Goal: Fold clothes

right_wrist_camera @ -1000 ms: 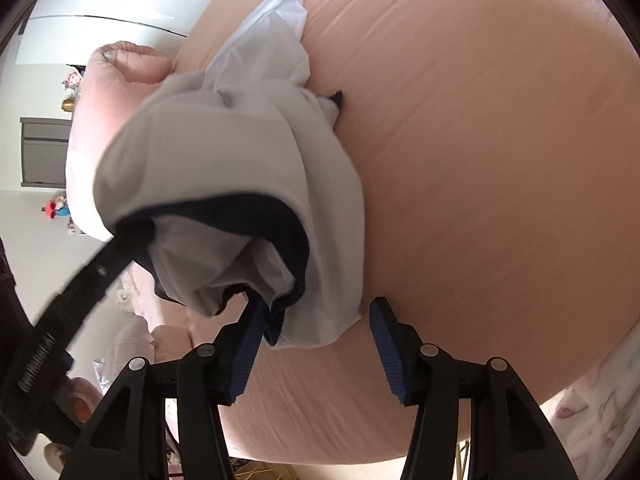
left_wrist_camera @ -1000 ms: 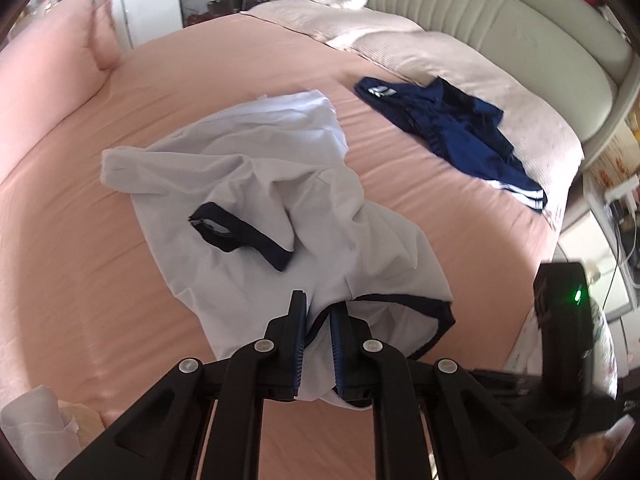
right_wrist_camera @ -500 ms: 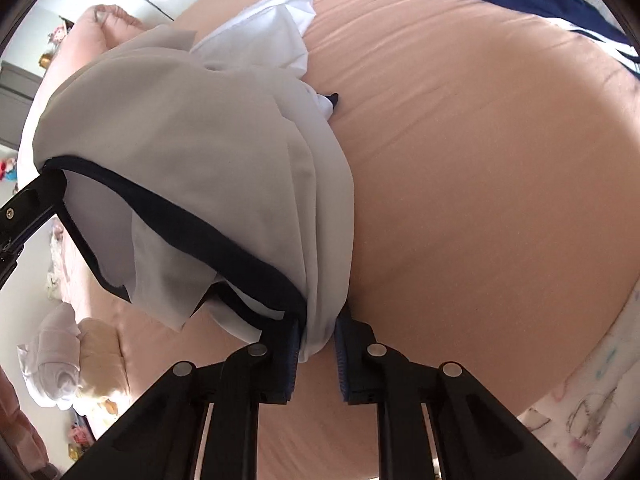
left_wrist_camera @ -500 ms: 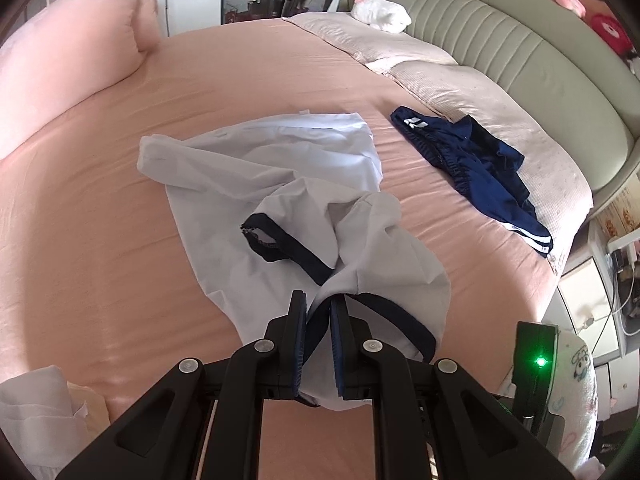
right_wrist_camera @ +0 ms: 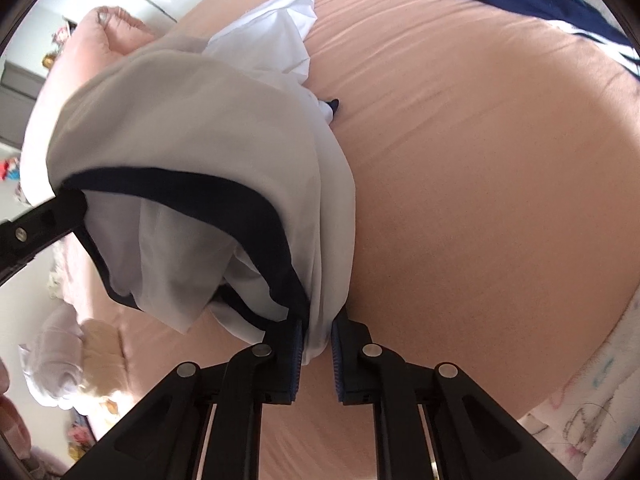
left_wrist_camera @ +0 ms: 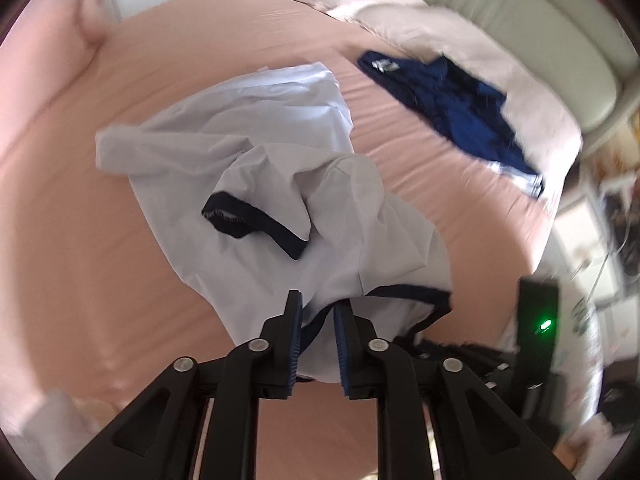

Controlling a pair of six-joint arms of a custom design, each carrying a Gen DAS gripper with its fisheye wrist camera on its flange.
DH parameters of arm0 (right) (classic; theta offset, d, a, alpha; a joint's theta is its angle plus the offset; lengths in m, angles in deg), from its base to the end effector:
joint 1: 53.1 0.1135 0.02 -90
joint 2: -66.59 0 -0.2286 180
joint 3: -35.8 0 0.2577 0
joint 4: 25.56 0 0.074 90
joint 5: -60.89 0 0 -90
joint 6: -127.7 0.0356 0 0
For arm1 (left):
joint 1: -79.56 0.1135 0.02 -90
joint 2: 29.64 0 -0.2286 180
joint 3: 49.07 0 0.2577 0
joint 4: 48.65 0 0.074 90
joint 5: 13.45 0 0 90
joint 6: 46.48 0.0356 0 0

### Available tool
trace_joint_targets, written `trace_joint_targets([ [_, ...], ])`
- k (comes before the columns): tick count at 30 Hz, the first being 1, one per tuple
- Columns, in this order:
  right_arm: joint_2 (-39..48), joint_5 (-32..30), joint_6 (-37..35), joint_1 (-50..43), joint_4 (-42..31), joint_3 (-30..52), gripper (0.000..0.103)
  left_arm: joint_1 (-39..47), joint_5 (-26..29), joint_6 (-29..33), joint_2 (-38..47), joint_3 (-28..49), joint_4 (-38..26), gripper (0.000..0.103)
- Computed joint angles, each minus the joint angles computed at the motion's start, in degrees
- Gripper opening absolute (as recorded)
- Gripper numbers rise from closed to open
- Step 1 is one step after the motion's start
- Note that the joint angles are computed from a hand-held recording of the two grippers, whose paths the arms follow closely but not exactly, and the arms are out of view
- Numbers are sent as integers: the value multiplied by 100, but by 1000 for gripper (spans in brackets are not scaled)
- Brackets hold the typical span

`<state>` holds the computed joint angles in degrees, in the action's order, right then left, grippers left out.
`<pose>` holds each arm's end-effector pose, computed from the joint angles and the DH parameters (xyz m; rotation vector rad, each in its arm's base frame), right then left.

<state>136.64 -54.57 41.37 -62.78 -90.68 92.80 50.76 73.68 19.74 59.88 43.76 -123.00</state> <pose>0.2143 -0.0210 0.1663 0.2649 2.8368 0.6271 0.2733 -0.1482 0.2534 0.1117 2.8172 -0.1452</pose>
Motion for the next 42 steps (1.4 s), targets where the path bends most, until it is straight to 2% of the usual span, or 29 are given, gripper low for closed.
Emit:
trace_joint_targets([
  [7, 70, -408, -262, -396, 102, -65, 10, -630, -1099, 654, 990, 917, -570, 30],
  [9, 84, -439, -329, -430, 130, -71, 10, -711, -1187, 775, 1277, 1132, -604, 31],
  [13, 170, -451, -512, -476, 89, -12, 10, -723, -1298, 769, 1552, 1258, -380, 31],
  [17, 315, -452, -599, -499, 52, 83, 9, -612, -1431, 472, 1212, 854, 112, 30],
  [20, 612, -445, -163, -56, 336, 290, 9, -501, -1389, 324, 919, 578, 312, 11],
  [23, 705, -599, -169, -135, 346, 317, 11, -461, -1580, 134, 614, 351, 422, 9],
  [24, 808, -744, -217, -234, 302, 374, 17, -437, -1625, 66, 507, 280, 438, 8],
  [25, 890, -901, -238, -322, 271, 417, 28, -415, -1676, -3, 400, 221, 434, 8],
  [27, 905, -1235, -114, -422, 314, 403, 44, -412, -1815, -113, 202, 115, 429, 8],
  [28, 859, -1227, -51, -386, 342, 389, 47, -401, -1867, -137, 101, 82, 411, 8],
  [32, 618, -700, 101, 44, 472, 344, 48, -361, -1887, -208, -214, 91, 267, 8],
  [34, 500, -479, 259, 244, 566, 296, 53, -334, -1823, -255, -328, 111, 202, 8],
  [37, 455, -324, 508, 424, 700, 255, 58, -300, -1790, -335, -481, 106, 126, 8],
  [42, 452, -212, 672, 550, 872, 204, 60, -259, -1826, -458, -700, 19, -1, 8],
])
